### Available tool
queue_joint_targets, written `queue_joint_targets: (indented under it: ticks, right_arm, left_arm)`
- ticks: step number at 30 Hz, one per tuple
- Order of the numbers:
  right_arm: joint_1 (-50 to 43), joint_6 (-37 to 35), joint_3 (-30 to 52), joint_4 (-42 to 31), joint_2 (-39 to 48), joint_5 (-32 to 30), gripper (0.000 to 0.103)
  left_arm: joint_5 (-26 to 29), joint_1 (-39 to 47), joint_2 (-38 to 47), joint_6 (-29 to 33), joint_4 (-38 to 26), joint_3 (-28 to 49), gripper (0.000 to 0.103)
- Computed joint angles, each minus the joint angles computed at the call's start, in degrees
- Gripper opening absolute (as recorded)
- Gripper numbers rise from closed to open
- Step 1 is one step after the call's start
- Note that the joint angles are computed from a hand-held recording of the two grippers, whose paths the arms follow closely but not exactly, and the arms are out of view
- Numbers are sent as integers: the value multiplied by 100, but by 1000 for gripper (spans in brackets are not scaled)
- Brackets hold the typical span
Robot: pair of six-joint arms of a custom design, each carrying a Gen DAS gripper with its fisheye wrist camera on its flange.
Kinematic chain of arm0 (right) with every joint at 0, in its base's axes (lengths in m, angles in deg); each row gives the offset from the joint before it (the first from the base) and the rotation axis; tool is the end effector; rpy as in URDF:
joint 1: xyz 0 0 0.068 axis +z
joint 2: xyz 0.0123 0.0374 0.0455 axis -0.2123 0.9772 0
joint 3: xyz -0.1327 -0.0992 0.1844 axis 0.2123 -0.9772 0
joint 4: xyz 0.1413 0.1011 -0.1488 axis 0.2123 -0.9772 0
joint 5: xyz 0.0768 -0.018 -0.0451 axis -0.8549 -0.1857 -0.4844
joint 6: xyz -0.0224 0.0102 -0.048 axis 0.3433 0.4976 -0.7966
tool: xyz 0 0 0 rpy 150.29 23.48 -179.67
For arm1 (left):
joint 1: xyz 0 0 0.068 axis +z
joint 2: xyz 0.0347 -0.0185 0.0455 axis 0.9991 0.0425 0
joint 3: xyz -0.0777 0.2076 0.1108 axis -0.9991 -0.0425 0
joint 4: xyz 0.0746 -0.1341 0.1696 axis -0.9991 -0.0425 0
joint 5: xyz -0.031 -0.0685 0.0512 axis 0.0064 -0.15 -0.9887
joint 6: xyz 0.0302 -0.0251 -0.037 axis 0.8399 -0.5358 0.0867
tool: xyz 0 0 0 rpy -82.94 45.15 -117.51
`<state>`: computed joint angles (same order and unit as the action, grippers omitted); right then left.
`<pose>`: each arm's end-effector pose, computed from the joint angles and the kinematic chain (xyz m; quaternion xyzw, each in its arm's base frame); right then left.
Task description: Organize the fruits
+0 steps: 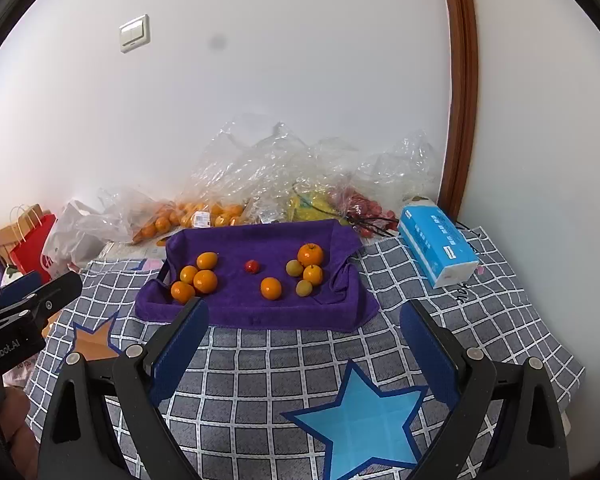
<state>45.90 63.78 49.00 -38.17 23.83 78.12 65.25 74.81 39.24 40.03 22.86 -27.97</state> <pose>0.1248 0.1466 0.1849 0.1975 0.8635 -0.0608 0.4601 0.2179 -0.0559 0.2082 0.1588 0.8728 -0.1220 0.4452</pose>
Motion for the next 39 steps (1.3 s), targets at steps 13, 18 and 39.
queue_joint_targets:
  ticks: [13,18,39]
  right_arm:
    - [145,168,157,-247,71,108,95]
    - [140,168,155,-237,68,110,95]
    - [187,251,190,-341,63,135,95]
  left_arm:
    - [-48,30,-89,28,4,-41,83]
    - [-28,50,-84,29,-4,-34,83]
    - [-2,43,-80,-6,26,-72,83]
